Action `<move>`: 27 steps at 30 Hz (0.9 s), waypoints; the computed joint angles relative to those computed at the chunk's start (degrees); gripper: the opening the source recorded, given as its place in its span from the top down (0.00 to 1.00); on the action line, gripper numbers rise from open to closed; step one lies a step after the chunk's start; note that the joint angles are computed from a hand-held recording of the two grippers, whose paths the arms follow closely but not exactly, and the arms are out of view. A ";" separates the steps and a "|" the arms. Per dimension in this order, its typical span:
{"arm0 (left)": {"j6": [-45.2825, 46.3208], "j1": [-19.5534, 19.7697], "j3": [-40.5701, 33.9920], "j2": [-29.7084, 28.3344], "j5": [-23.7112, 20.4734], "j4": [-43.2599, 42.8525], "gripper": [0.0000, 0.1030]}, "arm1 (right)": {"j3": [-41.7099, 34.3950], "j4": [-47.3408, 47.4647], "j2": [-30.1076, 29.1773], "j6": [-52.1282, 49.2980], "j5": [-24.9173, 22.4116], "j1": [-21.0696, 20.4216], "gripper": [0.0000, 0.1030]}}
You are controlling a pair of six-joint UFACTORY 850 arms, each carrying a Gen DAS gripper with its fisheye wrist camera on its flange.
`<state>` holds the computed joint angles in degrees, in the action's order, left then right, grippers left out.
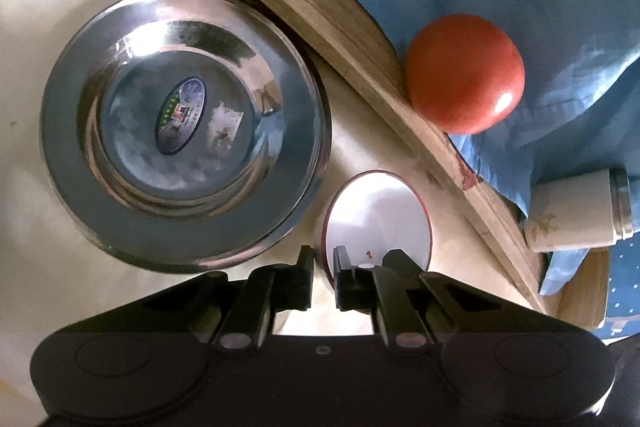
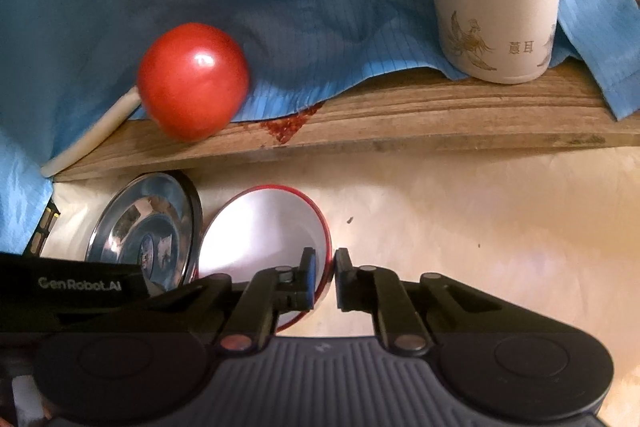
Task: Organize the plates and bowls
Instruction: 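Close the right tool on the second white bowl rim while the left tool grips it too, then lift the second white bowl with both tools and carry it to the dark bowl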
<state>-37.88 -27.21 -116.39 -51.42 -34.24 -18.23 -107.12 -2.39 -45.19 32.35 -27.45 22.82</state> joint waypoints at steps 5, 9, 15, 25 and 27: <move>1.90 -0.53 1.10 0.78 -0.88 -0.64 0.91 | 4.22 -2.93 2.64 3.17 2.29 0.67 0.90; 4.29 -1.11 3.46 2.53 0.40 -0.72 0.92 | 8.67 -6.98 5.49 8.16 4.42 1.38 0.90; 5.11 -2.14 7.16 5.90 2.10 3.24 0.92 | 12.60 -9.61 8.74 12.73 5.91 2.17 0.89; 5.16 -1.68 18.95 14.40 9.63 6.53 0.93 | 15.19 -12.07 12.32 15.01 6.87 4.65 0.89; 4.09 -1.42 21.24 16.06 10.86 7.76 0.93 | 14.69 -11.50 12.26 14.35 6.75 5.33 0.89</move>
